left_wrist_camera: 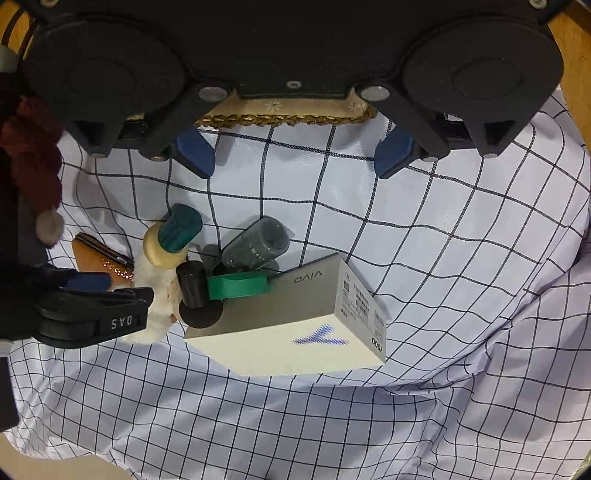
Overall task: Organize soft objects
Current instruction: 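Grasp the white plush lamb with the right tool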
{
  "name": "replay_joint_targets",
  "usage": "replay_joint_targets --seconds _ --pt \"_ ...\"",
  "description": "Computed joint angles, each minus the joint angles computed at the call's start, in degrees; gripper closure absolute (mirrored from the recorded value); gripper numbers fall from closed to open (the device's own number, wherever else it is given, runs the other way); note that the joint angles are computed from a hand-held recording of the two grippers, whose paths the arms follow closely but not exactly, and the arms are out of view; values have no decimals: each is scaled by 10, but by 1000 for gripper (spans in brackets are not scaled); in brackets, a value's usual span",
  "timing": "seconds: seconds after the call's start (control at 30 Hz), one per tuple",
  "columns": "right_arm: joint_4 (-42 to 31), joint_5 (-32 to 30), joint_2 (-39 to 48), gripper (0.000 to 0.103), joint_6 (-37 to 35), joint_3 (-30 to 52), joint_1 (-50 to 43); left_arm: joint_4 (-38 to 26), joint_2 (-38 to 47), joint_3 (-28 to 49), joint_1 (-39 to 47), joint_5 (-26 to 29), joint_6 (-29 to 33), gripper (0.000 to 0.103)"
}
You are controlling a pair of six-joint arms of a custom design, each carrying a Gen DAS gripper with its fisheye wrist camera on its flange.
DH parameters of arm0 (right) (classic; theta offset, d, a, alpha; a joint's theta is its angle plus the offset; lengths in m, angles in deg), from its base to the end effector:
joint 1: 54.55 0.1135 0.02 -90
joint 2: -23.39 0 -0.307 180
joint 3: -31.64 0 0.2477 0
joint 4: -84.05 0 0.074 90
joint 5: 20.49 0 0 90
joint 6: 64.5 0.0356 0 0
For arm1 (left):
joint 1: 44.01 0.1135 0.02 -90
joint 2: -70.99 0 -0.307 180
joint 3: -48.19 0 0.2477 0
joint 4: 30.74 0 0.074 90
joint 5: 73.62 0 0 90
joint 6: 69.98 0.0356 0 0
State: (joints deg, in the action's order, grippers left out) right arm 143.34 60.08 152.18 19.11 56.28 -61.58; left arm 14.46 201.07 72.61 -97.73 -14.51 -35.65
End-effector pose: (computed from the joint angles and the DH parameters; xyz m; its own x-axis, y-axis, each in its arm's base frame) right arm 0.2281 -0.0223 0.0356 -0.6963 -0.0248 -0.7173 -0.0725 0.9967 0.0360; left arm 0.1345 -0.1523 0.0189 -0.7379 -0.1923 -0.6469 -0.1195 0.9806 -0.1553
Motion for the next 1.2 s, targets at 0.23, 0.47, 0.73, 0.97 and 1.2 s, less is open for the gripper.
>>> replay_joint_targets --seconds 0.23,0.47,0.73,0.97,1.2 --pt "-9 -33 -12 91 -1 -2 -17 14 6 1 32 40 22 9" --pt "-50 -78 -65 91 -19 -25 -79 -16 3 16 32 43 35 4" --pt "88 -19 -11 31 8 -38 -23 -31 0 23 37 48 43 4" --pt "114 101 41 19 16 18 66 -49 -5 29 36 48 48 4" --pt "-48 63 15 45 33 95 59 -55 -8 30 37 50 50 4"
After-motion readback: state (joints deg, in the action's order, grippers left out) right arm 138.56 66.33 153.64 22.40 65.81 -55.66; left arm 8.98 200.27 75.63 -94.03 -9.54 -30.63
